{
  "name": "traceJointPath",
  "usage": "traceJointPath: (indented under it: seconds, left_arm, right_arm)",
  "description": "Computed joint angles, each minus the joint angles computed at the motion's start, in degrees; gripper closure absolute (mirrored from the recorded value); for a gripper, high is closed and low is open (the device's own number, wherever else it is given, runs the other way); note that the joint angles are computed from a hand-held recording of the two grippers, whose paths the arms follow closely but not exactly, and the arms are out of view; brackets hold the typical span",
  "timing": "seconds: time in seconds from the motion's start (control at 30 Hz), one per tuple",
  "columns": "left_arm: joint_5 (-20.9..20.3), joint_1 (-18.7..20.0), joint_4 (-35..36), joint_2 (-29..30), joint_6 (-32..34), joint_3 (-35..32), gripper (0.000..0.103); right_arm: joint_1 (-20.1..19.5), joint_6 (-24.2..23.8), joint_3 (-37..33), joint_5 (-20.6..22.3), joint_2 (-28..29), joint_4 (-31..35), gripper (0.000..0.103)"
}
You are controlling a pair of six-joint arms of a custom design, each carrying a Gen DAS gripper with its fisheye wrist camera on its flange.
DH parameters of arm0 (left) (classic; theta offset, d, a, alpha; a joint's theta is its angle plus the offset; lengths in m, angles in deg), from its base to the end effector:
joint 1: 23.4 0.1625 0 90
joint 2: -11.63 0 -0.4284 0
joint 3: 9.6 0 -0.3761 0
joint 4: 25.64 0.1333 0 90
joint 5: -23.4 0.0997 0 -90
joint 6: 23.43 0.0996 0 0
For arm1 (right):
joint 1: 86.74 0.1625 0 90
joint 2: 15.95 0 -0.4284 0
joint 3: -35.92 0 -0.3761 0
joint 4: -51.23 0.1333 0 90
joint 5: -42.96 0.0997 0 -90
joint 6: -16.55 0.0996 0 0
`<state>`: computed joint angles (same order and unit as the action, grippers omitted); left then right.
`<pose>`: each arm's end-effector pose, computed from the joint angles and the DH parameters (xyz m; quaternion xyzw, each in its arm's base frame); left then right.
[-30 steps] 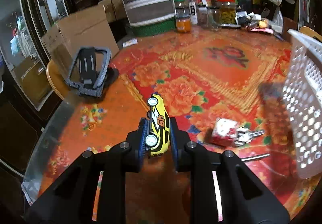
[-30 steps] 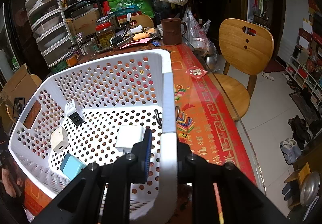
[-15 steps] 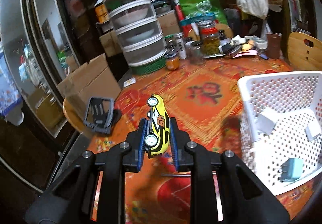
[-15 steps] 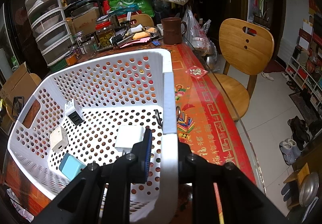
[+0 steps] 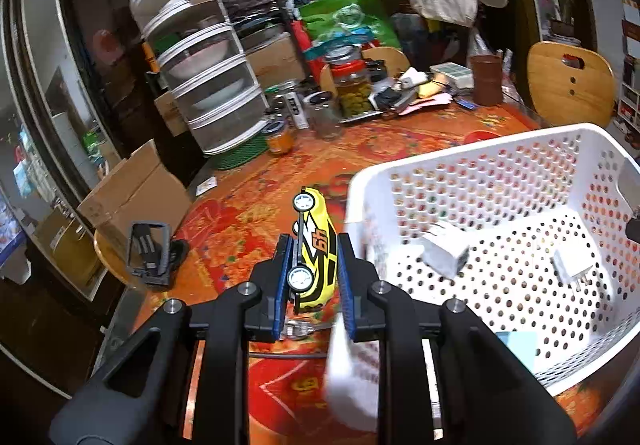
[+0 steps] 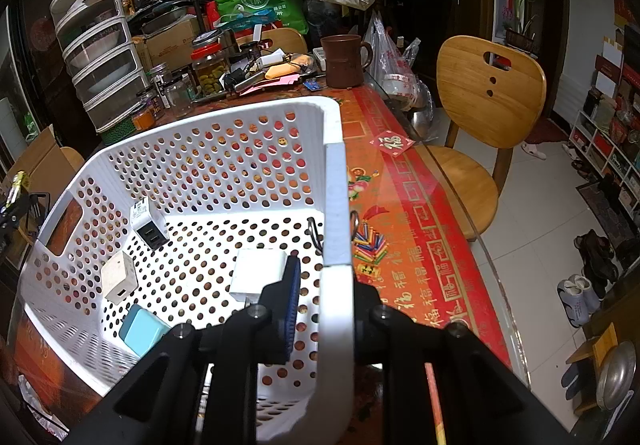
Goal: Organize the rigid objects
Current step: 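Carry the yellow toy car into the basket and open the left gripper, then grasp the pink Hello Kitty box with the left gripper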
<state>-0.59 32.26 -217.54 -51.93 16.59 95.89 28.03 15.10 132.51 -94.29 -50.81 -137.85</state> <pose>-0.1282 -0.5852 0.3608 0.2221 0.7433 -0.3952 0.4920 0.3269 -0.5649 0.0829 0.0719 -0.8744 0.3640 0.3125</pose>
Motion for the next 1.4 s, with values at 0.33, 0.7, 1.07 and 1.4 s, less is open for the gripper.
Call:
traceJointPath:
  seconds: [0.33, 0.7, 1.07, 1.4]
  left_arm:
    - [-0.7, -1.2, 4.0, 3.3, -4.0, 0.6, 0.083]
    - [-3.5, -0.4, 12.4, 4.7, -11.5, 0.2, 0.083]
    - [-7.2, -1.1, -4.6, 3.7, 1.4, 3.3, 0.001]
    - [-10.9, 4.6, 2.2, -12.6, -8.4, 6.5, 0.001]
  right_arm:
    - [0.0, 0.1, 0.0, 0.0, 0.0, 0.0, 0.085]
    - [0.1, 0.0, 0.0, 0.1, 0.0, 0.2, 0.085]
    - [0.2, 0.3, -0.4, -0.1, 0.2, 0.6, 0.084]
    - [0.2, 0.6, -0.5, -0.1, 0.1, 1.3, 0.084]
